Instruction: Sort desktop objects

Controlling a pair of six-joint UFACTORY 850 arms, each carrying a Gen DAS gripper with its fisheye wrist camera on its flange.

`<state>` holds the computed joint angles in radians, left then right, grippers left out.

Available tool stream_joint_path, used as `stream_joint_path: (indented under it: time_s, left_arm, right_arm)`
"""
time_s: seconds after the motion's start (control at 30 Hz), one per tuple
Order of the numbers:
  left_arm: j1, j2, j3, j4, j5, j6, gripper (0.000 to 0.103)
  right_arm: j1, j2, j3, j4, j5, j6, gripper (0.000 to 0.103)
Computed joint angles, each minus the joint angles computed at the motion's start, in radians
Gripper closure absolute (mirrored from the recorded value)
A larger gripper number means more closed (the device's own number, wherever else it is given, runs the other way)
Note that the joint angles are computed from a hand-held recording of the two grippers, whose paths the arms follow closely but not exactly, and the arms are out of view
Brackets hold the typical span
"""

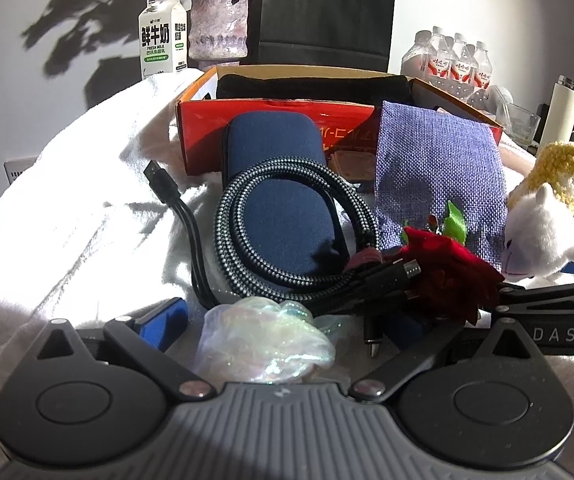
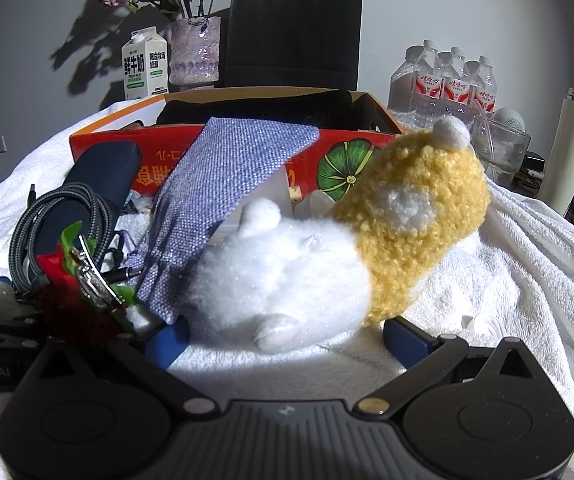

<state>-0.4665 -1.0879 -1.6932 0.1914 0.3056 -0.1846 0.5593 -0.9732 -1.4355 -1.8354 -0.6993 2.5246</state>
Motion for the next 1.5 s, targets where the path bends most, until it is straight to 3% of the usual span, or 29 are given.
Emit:
stream_joint_path:
  time_s: [0.2,0.43,0.53,0.6,0.67,0.77,0.83,0.9,1.1,1.17,1.27,1.3,1.4,1.43,1.5]
  left_arm:
    - [0.002,-0.001,-0.001,0.026,-0.001,-0.029,0.000]
    - [0.008,0.002,0.006,0.075,0.013,-0.089,0.000]
    - [0.012,0.043,0.077,0.027,0.069,-0.035,0.000]
    - [0.019,0.086,0.157,0.035,0.165,-0.006,0.000]
    - [0.039,0.116,0.213,0.138,0.262,-0.088,0.000]
    - [0.065,0.126,0.223,0.215,0.323,-0.214,0.000]
    - [0.073,0.115,0.203,0.194,0.334,-0.230,0.009]
    - [0.073,0.106,0.170,0.143,0.283,-0.218,0.032]
    - [0.109,0.067,0.086,0.348,0.208,-0.456,0.035]
    - [0.103,0.054,0.065,0.344,0.194,-0.439,0.037]
    - [0.087,0.033,0.024,0.324,0.172,-0.365,0.058]
    - [0.080,0.025,0.007,0.329,0.150,-0.350,0.059]
    - [0.071,-0.015,-0.058,0.422,0.099,-0.421,0.067]
    - [0.068,-0.022,-0.066,0.417,0.094,-0.425,0.069]
    - [0.061,-0.015,-0.047,0.301,0.114,-0.318,0.084]
  right_arm:
    - [0.008,-0.013,-0.024,0.039,-0.013,-0.051,0.000]
    - [0.000,0.010,0.014,-0.022,0.007,0.020,0.000]
    - [0.015,0.065,0.101,-0.125,-0.008,0.119,0.000]
    - [0.029,0.111,0.181,-0.235,-0.047,0.235,0.000]
    - [0.039,0.150,0.247,-0.327,-0.082,0.337,0.000]
    - [0.048,0.183,0.319,-0.465,-0.163,0.475,0.000]
    - [0.055,0.188,0.323,-0.505,-0.189,0.494,0.003]
    - [0.064,0.181,0.309,-0.516,-0.196,0.454,0.009]
    - [0.081,0.137,0.238,-0.403,-0.215,0.335,0.013]
    - [0.084,0.122,0.214,-0.342,-0.246,0.280,0.013]
    - [0.082,0.098,0.165,-0.208,-0.272,0.175,0.013]
    - [0.077,0.093,0.154,-0.164,-0.275,0.153,0.013]
    - [0.042,0.096,0.142,-0.104,-0.214,0.202,0.013]
    - [0.026,0.102,0.154,-0.144,-0.178,0.281,0.013]
    - [-0.008,0.112,0.176,-0.266,-0.110,0.452,0.013]
